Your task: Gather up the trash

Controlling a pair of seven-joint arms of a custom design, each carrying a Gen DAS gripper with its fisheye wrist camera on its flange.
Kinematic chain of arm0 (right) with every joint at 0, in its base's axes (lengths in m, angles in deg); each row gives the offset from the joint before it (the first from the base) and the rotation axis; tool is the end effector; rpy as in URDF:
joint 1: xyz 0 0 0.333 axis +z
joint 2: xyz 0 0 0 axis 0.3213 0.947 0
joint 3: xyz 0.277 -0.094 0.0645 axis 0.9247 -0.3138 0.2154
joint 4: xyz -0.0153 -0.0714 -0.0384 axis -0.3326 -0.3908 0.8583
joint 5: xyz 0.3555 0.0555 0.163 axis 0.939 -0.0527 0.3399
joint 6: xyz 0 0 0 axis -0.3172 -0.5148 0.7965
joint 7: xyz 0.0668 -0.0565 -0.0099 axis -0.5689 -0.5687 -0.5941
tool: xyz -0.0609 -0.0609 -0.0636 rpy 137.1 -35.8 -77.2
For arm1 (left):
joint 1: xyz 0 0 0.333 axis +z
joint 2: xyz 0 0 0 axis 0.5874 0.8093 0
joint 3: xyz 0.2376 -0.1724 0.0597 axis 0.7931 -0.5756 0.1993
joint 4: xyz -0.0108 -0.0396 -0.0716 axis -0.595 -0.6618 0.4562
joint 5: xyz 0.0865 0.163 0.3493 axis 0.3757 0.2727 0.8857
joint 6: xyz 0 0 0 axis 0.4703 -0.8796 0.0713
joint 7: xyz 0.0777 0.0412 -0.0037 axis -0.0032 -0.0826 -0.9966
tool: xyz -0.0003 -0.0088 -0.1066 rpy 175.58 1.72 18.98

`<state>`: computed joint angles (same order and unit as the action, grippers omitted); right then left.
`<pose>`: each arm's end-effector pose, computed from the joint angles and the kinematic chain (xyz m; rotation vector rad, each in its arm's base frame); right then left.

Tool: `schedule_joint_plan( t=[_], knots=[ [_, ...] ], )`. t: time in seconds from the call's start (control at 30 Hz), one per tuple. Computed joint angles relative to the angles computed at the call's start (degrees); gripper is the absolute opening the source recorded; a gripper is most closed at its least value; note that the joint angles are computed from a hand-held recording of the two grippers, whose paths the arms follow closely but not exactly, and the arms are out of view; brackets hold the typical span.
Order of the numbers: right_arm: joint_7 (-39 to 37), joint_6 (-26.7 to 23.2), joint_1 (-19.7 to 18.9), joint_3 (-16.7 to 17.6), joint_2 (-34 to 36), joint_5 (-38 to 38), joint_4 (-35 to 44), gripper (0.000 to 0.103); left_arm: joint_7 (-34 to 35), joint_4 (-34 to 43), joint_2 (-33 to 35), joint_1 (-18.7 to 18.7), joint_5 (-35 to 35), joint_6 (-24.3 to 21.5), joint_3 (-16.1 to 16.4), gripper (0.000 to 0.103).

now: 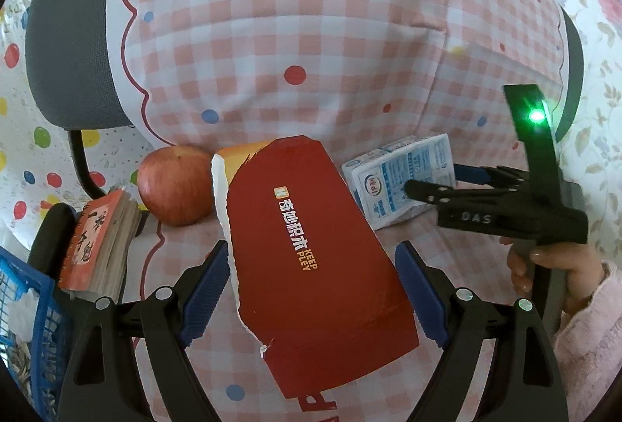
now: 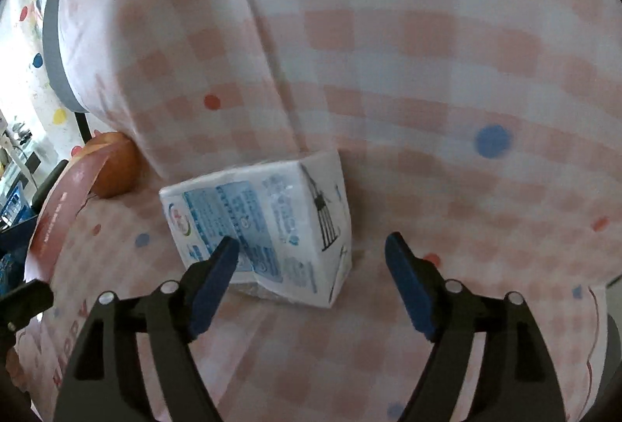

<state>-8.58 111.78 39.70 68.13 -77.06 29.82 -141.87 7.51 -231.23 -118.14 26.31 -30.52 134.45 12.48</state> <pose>0.5189 0.2440 0.4206 -2.2624 1.0446 -0.2142 0.3366 -0.1847 0.4447 -1.9453 1.4866 -0.7987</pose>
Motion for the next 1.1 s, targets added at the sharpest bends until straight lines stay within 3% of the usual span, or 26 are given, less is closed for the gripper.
schedule_joint_plan(
  t=[0.1, 0.17, 0.27, 0.33, 0.4, 0.57, 0.63, 0.73, 0.8, 0.9, 1.0, 1.1],
  knots=[
    [-3.46, -5.44, -0.12, 0.11, 0.63, 3.27, 1.74, 0.079, 0.15, -0.31, 0.03, -0.31, -0.37, 0.4, 0.39, 0.084],
    [-8.43, -9.08, -0.13, 0.24, -0.88, 8.41, 1.29, 0.074, 2.79, -0.38, -0.24, -2.68, -2.8, -1.53, 2.25, 0.084],
    [-12.7, -10.0, 0.78, 0.24, -5.28, 12.15, -1.81, 0.063, 3.69, -1.4, -2.07, -3.2, -3.83, -2.3, 2.29, 0.084],
    [-13.47, -11.55, 1.31, -0.05, -7.45, 12.83, -3.07, 0.049, 4.95, -2.02, -3.99, -4.63, -5.36, -4.3, 2.87, 0.084],
    [-13.0, -12.36, 1.88, 0.03, -9.35, 12.16, -4.28, 0.042, 5.23, -3.0, -5.94, -5.09, -6.21, -5.13, 2.88, 0.084],
    [-11.97, -9.93, 4.21, 1.25, -12.48, 11.0, -7.47, 0.043, 6.42, -6.07, -11.96, -6.62, -8.25, -8.8, 3.51, 0.084],
    [-11.69, -6.26, 5.4, 2.3, -12.41, 9.76, -8.36, 0.046, 7.13, -6.84, -13.64, -7.39, -9.3, -10.74, 3.88, 0.084],
    [-7.93, 3.09, 5.88, 4.63, -11.94, 2.82, -10.16, 0.062, 8.27, -7.38, -14.19, -7.39, -10.15, -11.16, 4.62, 0.084],
    [-5.28, 6.88, 6.03, 5.26, -11.02, -1.34, -10.33, 0.065, 8.94, -7.97, -14.63, -7.17, -10.39, -10.93, 4.97, 0.084],
    [0.2, 8.28, 5.4, 6.11, -8.68, -8.86, -9.12, 0.065, 9.41, -8.43, -14.5, -6.39, -10.75, -9.58, 5.51, 0.084],
    [3.59, 7.47, 5.57, 6.09, -7.06, -14.37, -8.28, 0.072, 9.66, -8.57, -14.49, -5.29, -10.75, -8.76, 5.44, 0.084],
    [4.85, 5.61, 6.46, 4.86, -5.44, -13.23, -6.85, 0.083, 9.88, -8.73, -14.42, -4.28, -10.6, -8.04, 5.57, 0.084]
  ],
)
